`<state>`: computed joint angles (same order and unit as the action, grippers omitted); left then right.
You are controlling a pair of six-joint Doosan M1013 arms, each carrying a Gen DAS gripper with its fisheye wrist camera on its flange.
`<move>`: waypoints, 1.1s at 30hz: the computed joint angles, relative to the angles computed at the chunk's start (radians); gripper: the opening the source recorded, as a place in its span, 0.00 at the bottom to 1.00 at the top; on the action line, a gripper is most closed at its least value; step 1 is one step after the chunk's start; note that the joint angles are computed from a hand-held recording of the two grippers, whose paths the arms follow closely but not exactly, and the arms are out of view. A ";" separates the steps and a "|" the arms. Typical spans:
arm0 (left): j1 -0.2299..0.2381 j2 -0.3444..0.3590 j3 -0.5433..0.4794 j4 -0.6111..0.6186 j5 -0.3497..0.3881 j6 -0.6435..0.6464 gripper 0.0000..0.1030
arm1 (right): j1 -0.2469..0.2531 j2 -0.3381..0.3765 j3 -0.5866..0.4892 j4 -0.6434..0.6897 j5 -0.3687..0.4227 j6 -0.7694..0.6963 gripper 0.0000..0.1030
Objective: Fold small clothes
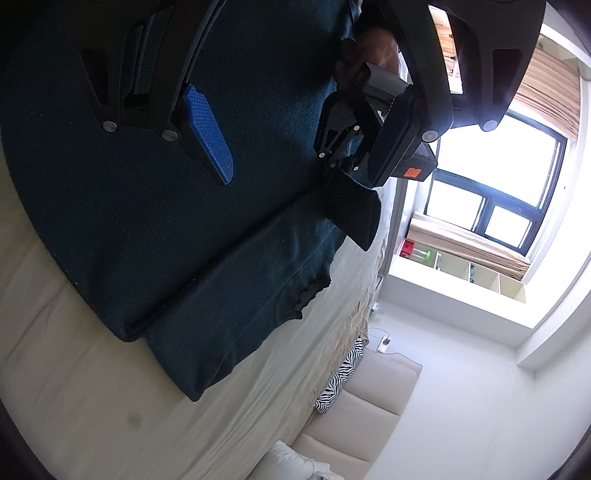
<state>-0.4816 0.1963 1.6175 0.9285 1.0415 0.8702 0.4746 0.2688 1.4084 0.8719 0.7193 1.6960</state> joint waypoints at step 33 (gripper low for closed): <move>0.197 -0.369 0.315 -0.399 -0.379 -0.530 0.45 | 0.167 0.419 -0.740 -0.725 0.459 0.185 0.07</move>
